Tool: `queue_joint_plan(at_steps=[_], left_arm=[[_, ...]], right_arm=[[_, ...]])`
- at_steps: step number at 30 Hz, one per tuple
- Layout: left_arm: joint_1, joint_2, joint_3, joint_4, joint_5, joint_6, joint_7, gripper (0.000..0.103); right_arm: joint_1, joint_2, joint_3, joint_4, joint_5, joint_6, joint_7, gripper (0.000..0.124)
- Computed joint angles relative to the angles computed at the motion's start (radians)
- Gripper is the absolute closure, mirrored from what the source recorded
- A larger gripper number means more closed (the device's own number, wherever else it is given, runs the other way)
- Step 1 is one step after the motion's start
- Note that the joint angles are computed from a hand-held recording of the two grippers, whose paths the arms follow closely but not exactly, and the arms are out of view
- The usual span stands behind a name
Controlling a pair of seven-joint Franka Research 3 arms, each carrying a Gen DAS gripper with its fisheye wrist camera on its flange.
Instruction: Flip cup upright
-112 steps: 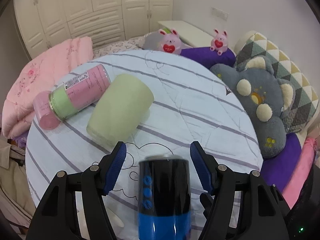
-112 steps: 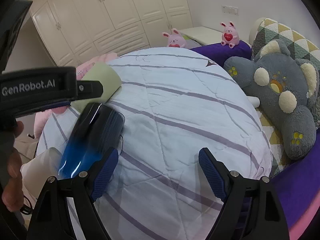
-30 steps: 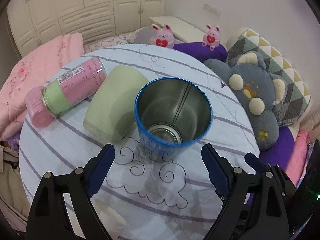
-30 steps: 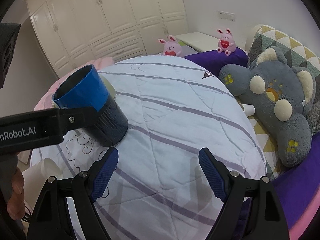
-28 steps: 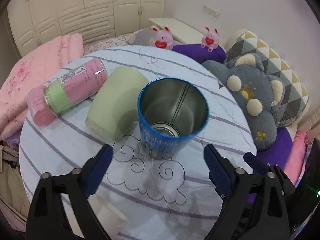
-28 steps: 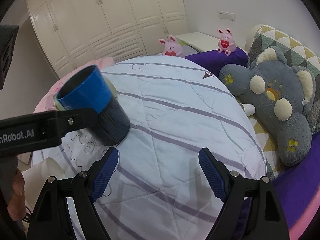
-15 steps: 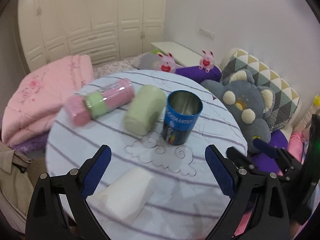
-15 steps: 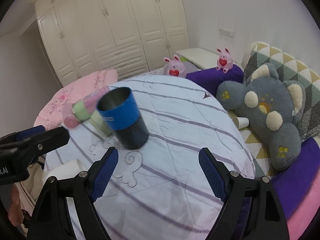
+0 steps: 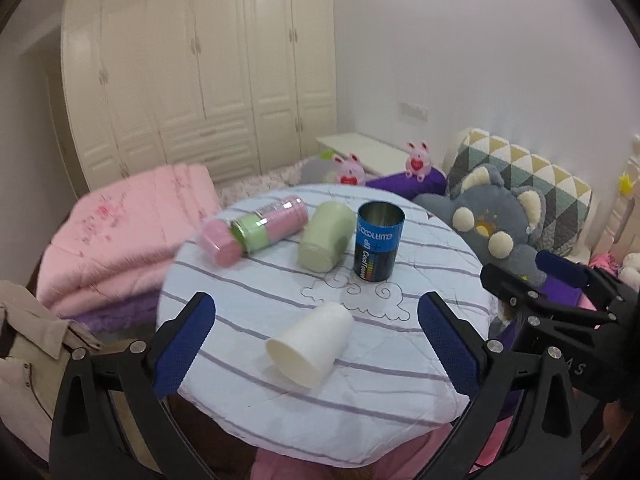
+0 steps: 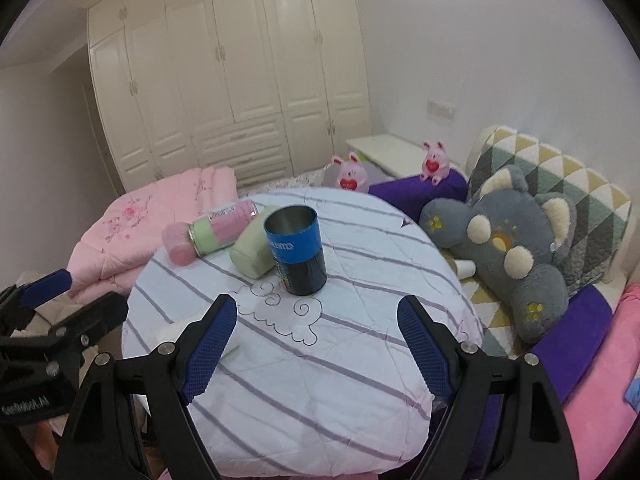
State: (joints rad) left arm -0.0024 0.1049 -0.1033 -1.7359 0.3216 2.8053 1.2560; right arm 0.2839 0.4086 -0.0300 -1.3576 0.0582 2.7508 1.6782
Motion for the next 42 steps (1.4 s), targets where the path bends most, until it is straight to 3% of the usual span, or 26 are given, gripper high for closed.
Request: queue_joint_plan(at_steps=[4, 10, 15, 26, 31, 37, 42], left_arm=[[0.008, -0.062, 0.008, -0.077, 0.021, 0.064, -0.018, 0.0], [0.02, -0.104, 0.008, -0.13, -0.022, 0.096, -0.012, 0.0], [0.028, -0.119, 0.01, -0.166, 0.032, 0.155, -0.073, 0.0], [0.05, -0.12, 0.016, -0.162, 0.152, 0.218, -0.197, 0.0], [0.049, -0.109, 0.018, -0.157, 0.111, 0.242, -0.168, 0.0], [0.046, -0.092, 0.017, -0.148, 0.06, 0.238, -0.12, 0.0], [0.041, -0.078, 0.022, -0.125, 0.132, 0.224, -0.172, 0.0]], right_arm=[[0.042, -0.064, -0.035, -0.095, -0.062, 0.08, 0.068, 0.04], [0.083, -0.119, -0.076, -0.168, -0.18, 0.149, 0.18, 0.04], [0.126, -0.143, -0.13, -0.211, -0.309, 0.221, 0.294, 0.04], [0.207, -0.133, -0.243, -0.201, -0.535, 0.304, 0.5, 0.04], [0.25, -0.119, -0.307, -0.18, -0.642, 0.318, 0.624, 0.04], [0.226, -0.111, -0.282, -0.173, -0.66, 0.311, 0.64, 0.04], [0.206, -0.108, -0.255, -0.17, -0.643, 0.3, 0.614, 0.04]])
